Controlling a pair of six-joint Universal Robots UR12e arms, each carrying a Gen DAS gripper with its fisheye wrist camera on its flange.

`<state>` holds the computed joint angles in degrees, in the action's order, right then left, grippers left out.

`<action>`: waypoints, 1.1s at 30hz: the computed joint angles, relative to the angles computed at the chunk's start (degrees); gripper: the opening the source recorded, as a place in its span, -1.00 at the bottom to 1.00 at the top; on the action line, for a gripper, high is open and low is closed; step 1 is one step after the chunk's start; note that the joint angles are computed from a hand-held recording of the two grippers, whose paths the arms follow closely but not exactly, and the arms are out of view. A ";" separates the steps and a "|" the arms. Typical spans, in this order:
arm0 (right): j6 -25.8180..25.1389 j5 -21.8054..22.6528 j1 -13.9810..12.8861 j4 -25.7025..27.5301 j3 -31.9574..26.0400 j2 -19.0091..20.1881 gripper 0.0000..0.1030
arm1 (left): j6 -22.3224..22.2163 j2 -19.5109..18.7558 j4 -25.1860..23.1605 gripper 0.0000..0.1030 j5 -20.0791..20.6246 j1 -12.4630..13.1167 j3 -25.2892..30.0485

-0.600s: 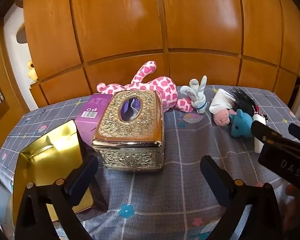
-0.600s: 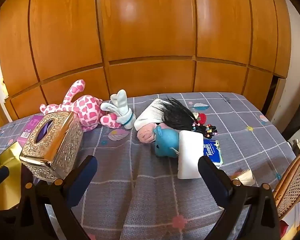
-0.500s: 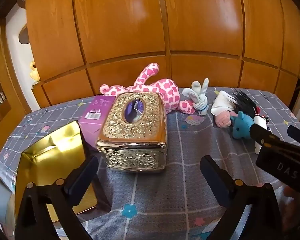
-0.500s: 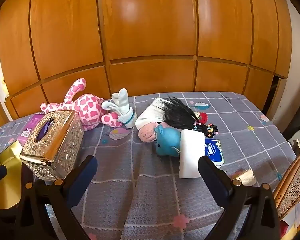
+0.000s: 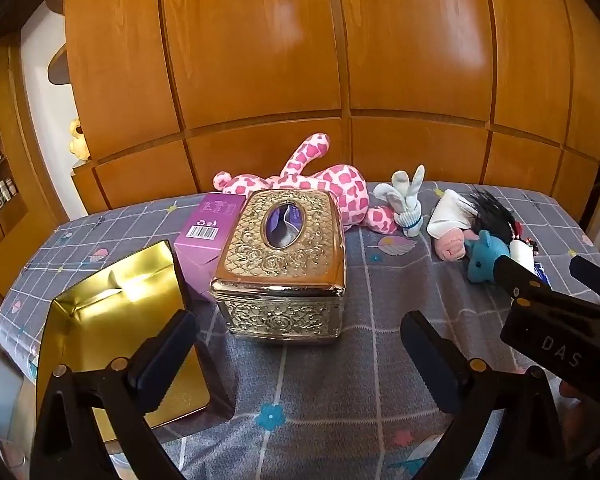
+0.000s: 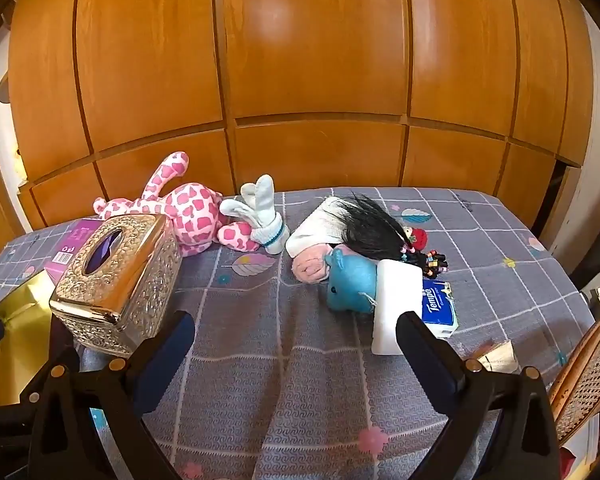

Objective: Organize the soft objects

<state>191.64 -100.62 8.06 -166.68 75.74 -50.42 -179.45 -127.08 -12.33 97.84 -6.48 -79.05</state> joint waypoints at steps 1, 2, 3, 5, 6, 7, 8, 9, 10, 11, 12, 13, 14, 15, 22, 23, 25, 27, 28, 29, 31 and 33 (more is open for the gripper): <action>-0.06 -0.07 0.02 -0.22 0.07 -0.04 0.99 | 0.06 0.01 0.04 0.99 -0.05 0.00 -0.03; -0.14 0.08 -0.05 -0.32 0.10 -0.06 0.99 | 0.04 0.07 0.03 0.99 -0.11 0.02 -0.07; -0.14 0.13 -0.03 -0.49 0.17 -0.08 0.99 | 0.00 0.13 -0.01 0.99 -0.13 0.02 -0.11; -0.34 0.33 -0.07 -0.44 0.20 -0.13 0.99 | -0.18 0.28 -0.02 0.99 -0.28 0.06 -0.21; -0.37 0.37 -0.06 -0.47 0.19 -0.13 0.99 | -0.28 0.35 0.07 0.99 -0.33 0.08 -0.27; -0.38 0.39 -0.03 -0.59 0.23 -0.16 0.99 | -0.36 0.40 0.23 0.99 -0.33 0.08 -0.32; -0.46 0.46 -0.03 -0.76 0.27 -0.20 0.99 | -0.37 0.41 0.37 0.99 -0.24 0.05 -0.34; -0.56 0.42 -0.01 -1.07 0.33 -0.23 0.99 | -0.34 0.42 0.30 0.99 -0.20 0.03 -0.30; -0.68 0.35 0.03 -1.35 0.37 -0.23 0.99 | -0.37 0.30 0.11 0.99 -0.33 0.07 -0.15; -0.75 0.34 0.05 -1.46 0.38 -0.22 0.99 | -0.33 0.28 -0.06 0.99 -0.45 0.06 -0.09; -0.69 0.35 0.06 -1.42 0.38 -0.21 0.99 | -0.21 0.24 -0.17 0.99 -0.45 0.02 -0.01; -0.59 0.41 0.03 -1.33 0.39 -0.21 0.99 | -0.05 0.19 -0.22 0.99 -0.42 -0.03 0.06; -0.47 0.38 0.00 -1.13 0.38 -0.19 0.99 | 0.06 0.28 -0.02 0.99 -0.53 -0.01 -0.16; -0.41 0.31 -0.04 -1.07 0.39 -0.18 0.99 | 0.12 0.26 -0.17 0.99 -0.69 -0.01 -0.11; 0.19 0.05 -0.24 -1.40 0.50 -0.18 0.99 | 0.31 -0.12 -1.22 0.99 -1.03 -0.16 0.68; 0.20 0.07 -0.26 -1.37 0.49 -0.16 0.99 | 0.44 -0.21 -1.33 0.99 -1.00 -0.20 0.84; 0.34 0.16 -0.34 -1.05 0.35 -0.10 0.99 | 0.66 -0.01 -0.99 0.99 -1.27 -0.16 0.19; 0.49 -0.01 -0.45 -1.02 0.38 -0.10 0.99 | 0.99 -0.11 -1.30 0.99 -1.64 -0.19 0.37; 0.62 -0.08 -0.53 -0.94 0.35 -0.08 0.99 | 1.32 -0.18 -1.38 0.99 -1.77 -0.23 0.47; 0.88 -0.12 -0.69 -0.75 0.33 -0.09 0.99 | 1.69 -0.26 -1.48 0.99 -1.92 -0.28 0.58; 1.33 -0.32 -0.96 -0.23 0.22 -0.08 0.99 | 2.42 -0.41 -1.60 0.99 -2.08 -0.42 0.75; 1.98 -0.64 -1.32 0.46 0.09 -0.08 0.99 | 3.14 -0.52 -1.81 0.99 -2.57 -0.53 0.94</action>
<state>193.63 -101.26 6.74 -166.22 75.83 -50.50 -176.31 -127.61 -14.14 95.27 -7.01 -78.11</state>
